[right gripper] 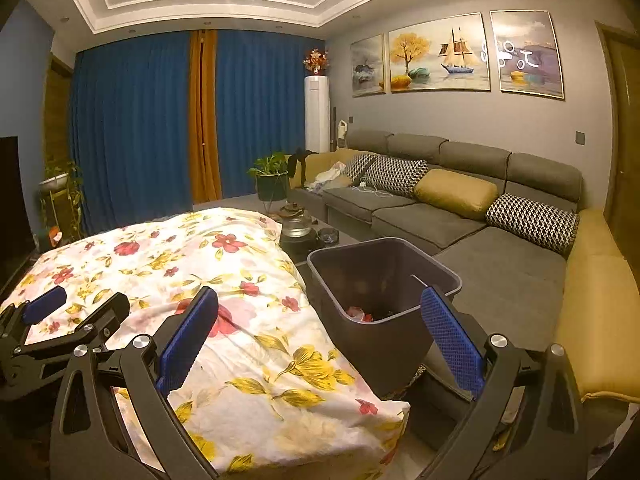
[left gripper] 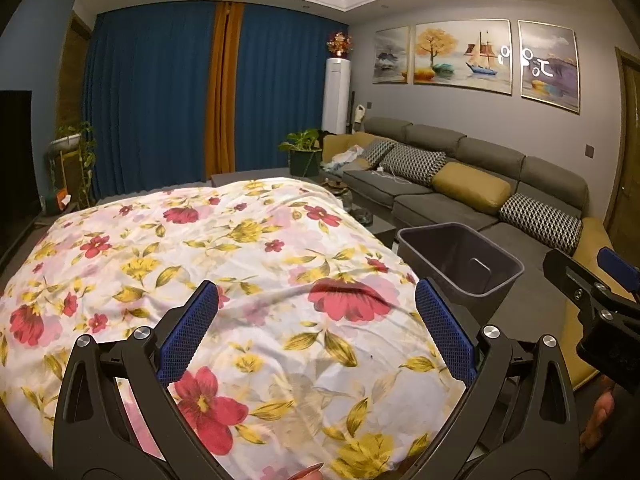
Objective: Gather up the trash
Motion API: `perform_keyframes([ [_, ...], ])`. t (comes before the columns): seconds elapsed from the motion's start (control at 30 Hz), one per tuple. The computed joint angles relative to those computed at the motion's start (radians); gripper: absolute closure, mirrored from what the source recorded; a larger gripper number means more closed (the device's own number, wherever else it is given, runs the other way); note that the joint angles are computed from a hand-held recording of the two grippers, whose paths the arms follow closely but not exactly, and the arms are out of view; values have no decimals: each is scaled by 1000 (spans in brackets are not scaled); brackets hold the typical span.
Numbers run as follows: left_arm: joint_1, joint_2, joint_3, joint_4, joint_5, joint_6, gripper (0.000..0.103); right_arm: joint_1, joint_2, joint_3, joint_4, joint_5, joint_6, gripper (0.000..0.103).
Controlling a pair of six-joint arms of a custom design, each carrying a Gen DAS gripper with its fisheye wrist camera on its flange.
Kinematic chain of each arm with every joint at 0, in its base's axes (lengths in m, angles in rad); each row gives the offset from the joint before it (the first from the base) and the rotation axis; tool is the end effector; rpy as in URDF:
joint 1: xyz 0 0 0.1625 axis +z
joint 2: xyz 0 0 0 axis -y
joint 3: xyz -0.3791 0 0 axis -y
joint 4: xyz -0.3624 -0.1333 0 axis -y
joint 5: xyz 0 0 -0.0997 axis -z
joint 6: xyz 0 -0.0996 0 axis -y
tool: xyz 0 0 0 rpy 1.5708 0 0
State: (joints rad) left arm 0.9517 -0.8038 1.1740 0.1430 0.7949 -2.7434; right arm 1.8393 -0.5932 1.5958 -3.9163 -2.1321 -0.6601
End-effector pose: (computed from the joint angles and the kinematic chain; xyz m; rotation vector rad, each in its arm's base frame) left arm -0.1909 -0.6178 0.1826 0.5988 2.1283 -1.3457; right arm 0.2403 -0.5707 0.1470 0.4783 -1.9621 1.4240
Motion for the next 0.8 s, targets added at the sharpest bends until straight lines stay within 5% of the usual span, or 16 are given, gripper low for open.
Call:
perform_keyframes([
  [0.8,-9,-38,48,-29,-15,-1,6,7,4,8,-15,8,-1,6],
])
